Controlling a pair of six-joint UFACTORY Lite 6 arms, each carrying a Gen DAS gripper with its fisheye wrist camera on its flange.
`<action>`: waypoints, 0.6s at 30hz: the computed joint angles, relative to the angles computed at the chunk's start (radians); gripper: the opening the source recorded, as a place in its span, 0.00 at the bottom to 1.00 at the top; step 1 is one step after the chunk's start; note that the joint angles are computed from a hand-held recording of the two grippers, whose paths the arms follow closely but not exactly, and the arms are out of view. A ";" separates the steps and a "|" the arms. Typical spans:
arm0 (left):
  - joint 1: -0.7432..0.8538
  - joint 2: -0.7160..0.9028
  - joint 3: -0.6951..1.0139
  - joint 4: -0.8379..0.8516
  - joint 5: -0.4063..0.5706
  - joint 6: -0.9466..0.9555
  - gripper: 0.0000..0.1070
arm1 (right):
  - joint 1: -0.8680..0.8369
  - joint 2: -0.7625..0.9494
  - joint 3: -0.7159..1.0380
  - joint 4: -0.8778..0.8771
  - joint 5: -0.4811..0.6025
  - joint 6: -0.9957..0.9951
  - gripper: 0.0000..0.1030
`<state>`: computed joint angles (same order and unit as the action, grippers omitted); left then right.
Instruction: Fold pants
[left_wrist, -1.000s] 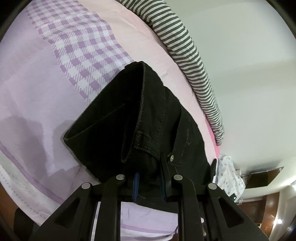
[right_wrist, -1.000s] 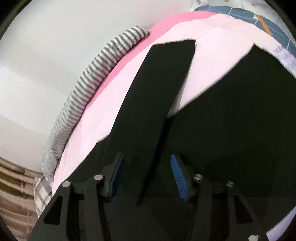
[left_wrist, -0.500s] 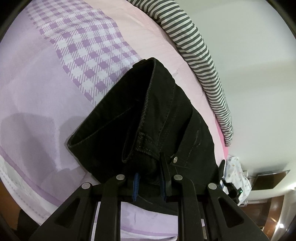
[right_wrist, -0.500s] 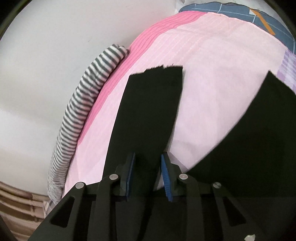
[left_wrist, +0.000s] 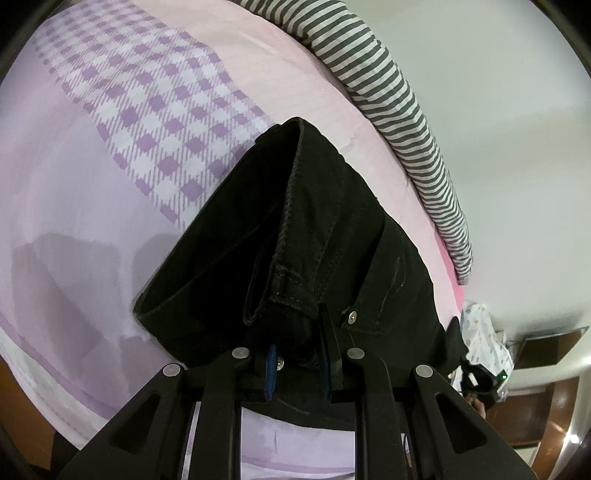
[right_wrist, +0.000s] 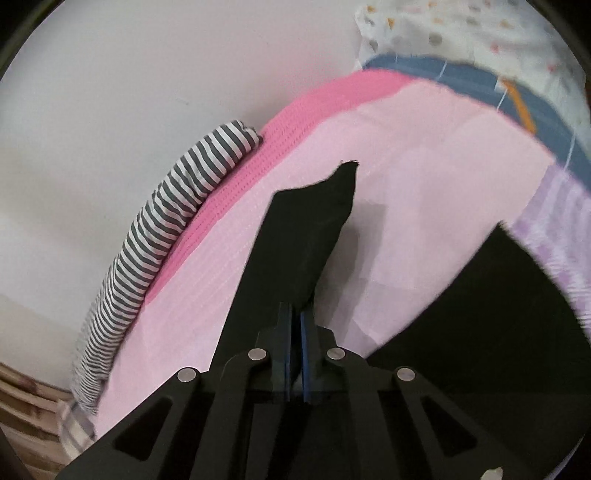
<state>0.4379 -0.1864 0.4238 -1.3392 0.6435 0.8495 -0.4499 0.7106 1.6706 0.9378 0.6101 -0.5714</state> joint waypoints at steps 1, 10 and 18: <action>0.003 0.001 0.007 0.013 0.004 -0.002 0.18 | -0.006 -0.049 -0.046 -0.005 -0.014 -0.008 0.04; 0.052 0.071 0.128 0.192 0.066 -0.020 0.18 | -0.128 -0.428 -0.414 -0.034 -0.036 -0.115 0.04; 0.065 0.107 0.135 0.296 0.058 0.006 0.18 | -0.251 -0.573 -0.676 -0.047 -0.044 -0.198 0.04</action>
